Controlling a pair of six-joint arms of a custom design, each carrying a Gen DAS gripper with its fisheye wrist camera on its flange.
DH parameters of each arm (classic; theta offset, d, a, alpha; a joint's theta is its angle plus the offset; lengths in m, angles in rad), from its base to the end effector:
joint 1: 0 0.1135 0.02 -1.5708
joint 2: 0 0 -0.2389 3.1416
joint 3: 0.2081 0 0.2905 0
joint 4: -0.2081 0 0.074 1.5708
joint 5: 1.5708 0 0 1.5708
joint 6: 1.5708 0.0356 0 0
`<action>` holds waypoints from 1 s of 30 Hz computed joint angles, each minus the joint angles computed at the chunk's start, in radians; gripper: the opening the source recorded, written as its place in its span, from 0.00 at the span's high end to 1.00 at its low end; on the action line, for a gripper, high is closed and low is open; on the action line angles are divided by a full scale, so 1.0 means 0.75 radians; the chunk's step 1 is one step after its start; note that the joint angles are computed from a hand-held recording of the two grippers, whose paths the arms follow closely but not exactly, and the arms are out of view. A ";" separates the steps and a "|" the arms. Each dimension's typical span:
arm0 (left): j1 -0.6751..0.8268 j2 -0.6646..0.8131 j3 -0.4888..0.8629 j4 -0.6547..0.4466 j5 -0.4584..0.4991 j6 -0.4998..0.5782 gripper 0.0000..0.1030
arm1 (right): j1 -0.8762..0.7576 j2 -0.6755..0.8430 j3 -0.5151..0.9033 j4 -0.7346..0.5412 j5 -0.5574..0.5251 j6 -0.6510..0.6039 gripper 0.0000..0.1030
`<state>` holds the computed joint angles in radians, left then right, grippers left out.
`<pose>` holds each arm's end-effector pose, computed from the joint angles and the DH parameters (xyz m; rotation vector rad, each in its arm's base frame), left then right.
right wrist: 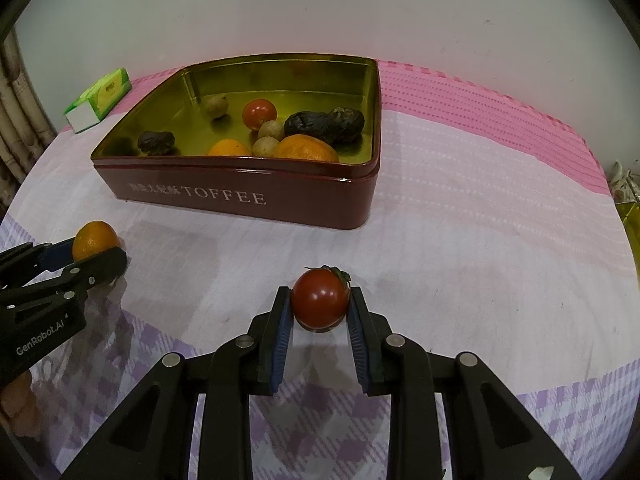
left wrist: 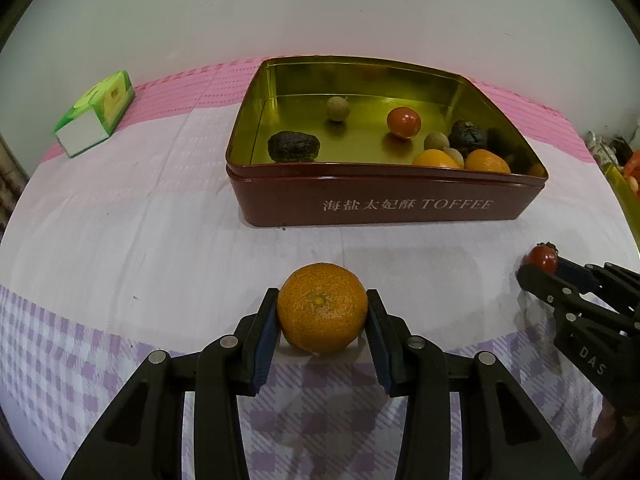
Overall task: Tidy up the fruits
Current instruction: 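Carry the orange and tomato over the TOFFEE tin with both grippers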
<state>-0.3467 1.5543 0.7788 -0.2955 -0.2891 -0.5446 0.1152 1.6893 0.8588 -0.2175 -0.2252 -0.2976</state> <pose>0.2977 -0.0968 0.1013 -0.3488 2.5476 0.0548 0.3354 0.0468 0.0872 -0.6081 2.5216 0.2288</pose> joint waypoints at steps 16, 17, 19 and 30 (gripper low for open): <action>-0.034 -0.120 -0.018 -0.059 -0.031 -0.001 0.59 | -0.002 -0.171 -0.034 -0.114 -0.036 -0.003 0.75; -0.033 -0.129 -0.018 -0.062 -0.031 0.001 0.59 | 0.000 -0.180 -0.033 -0.122 -0.039 -0.004 0.75; -0.035 -0.157 -0.023 -0.068 -0.035 0.003 0.59 | 0.004 -0.197 -0.032 -0.131 -0.043 -0.006 0.75; 0.046 -0.224 0.011 -0.076 -0.017 0.061 0.59 | -0.023 -0.188 0.074 -0.168 -0.092 0.011 0.75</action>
